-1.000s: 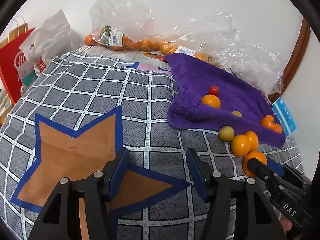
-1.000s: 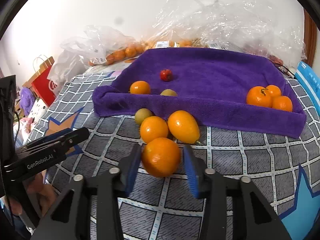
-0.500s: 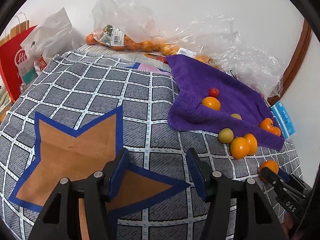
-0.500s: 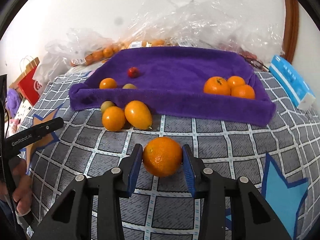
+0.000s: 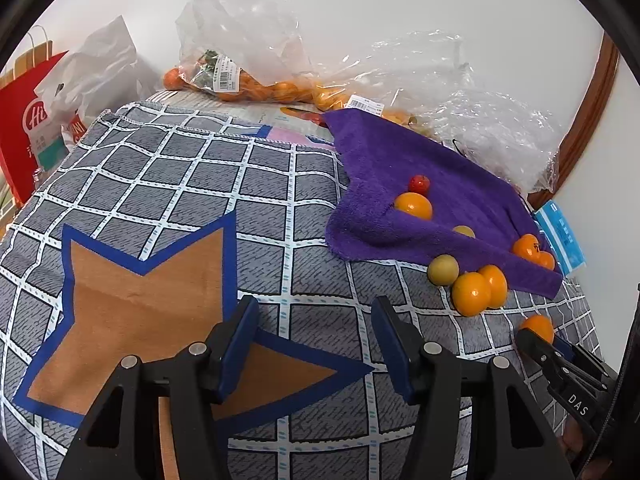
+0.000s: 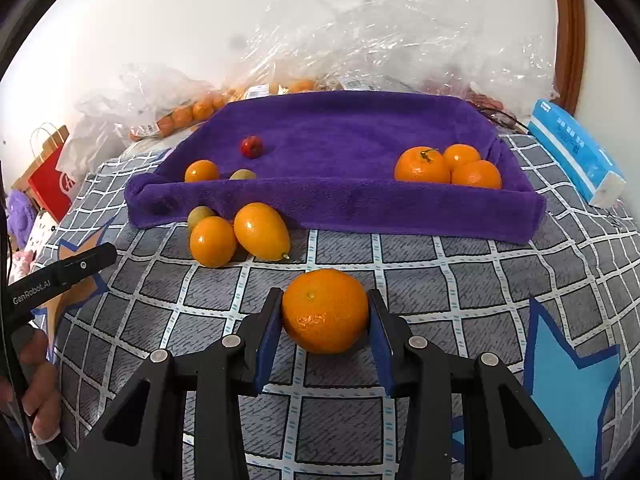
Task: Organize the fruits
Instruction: 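Close the right gripper on a large orange lying beside the towel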
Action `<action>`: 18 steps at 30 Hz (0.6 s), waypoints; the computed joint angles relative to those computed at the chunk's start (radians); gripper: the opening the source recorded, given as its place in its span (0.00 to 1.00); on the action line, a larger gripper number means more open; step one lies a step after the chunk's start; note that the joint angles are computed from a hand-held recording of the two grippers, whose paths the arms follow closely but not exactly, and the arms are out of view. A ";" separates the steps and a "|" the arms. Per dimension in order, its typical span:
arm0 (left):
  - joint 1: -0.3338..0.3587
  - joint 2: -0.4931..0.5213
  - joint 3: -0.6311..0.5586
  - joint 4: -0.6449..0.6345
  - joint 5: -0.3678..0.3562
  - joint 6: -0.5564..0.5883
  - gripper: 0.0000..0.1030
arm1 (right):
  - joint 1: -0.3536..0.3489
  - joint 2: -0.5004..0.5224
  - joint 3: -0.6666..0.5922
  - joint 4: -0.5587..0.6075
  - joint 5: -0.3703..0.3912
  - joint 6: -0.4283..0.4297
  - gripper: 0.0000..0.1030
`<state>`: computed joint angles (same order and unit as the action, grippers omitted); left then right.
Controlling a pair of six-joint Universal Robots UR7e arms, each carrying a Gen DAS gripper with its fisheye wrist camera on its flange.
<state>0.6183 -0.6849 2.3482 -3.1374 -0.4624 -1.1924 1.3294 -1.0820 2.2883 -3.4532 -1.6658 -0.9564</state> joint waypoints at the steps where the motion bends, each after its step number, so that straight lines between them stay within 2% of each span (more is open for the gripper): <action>1: 0.000 0.001 0.002 -0.008 0.000 0.002 0.54 | 0.000 0.001 0.001 -0.003 0.002 -0.002 0.40; 7: 0.002 0.009 0.012 -0.072 -0.003 0.022 0.52 | 0.002 -0.002 0.002 0.012 0.001 0.008 0.40; 12: 0.006 0.017 0.011 -0.113 -0.015 0.053 0.52 | 0.016 0.015 -0.010 0.007 -0.037 0.013 0.40; 18: 0.009 0.009 0.003 -0.074 -0.023 0.050 0.52 | 0.025 0.024 -0.009 -0.011 -0.059 -0.001 0.40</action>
